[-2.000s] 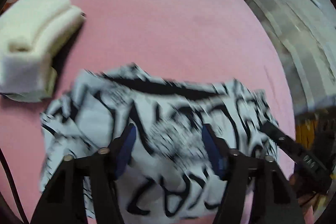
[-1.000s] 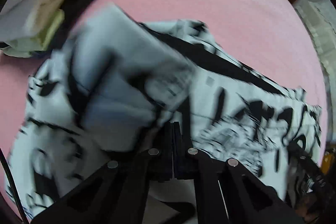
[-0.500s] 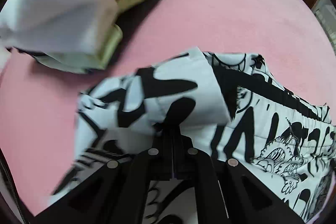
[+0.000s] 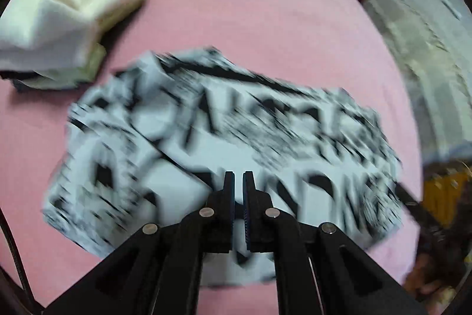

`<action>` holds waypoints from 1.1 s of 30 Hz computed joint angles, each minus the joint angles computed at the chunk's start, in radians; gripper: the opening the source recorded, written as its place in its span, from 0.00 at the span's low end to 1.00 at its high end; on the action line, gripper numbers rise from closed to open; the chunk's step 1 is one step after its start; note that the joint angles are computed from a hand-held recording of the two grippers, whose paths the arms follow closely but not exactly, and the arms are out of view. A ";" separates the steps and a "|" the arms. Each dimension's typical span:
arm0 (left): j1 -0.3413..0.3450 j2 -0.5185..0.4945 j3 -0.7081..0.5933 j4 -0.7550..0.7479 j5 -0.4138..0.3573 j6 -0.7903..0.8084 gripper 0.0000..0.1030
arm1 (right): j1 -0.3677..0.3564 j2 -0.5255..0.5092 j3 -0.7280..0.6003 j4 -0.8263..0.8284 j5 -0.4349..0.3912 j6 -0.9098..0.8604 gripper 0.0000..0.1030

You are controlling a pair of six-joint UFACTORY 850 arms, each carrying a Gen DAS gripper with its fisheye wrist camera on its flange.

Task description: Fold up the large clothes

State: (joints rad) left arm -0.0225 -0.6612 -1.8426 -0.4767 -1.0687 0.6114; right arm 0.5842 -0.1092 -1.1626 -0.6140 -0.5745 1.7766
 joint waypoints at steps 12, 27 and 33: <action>-0.058 0.052 0.219 0.046 -0.017 -0.061 0.03 | 0.051 -0.200 -0.106 0.368 0.169 -0.358 0.00; 0.021 -0.017 0.142 0.250 0.167 -0.296 0.02 | 0.025 -0.130 0.013 0.260 0.049 -0.282 0.00; 0.064 -0.052 0.095 0.358 0.201 -0.375 0.01 | -0.009 0.026 0.193 0.213 -0.078 -0.117 0.00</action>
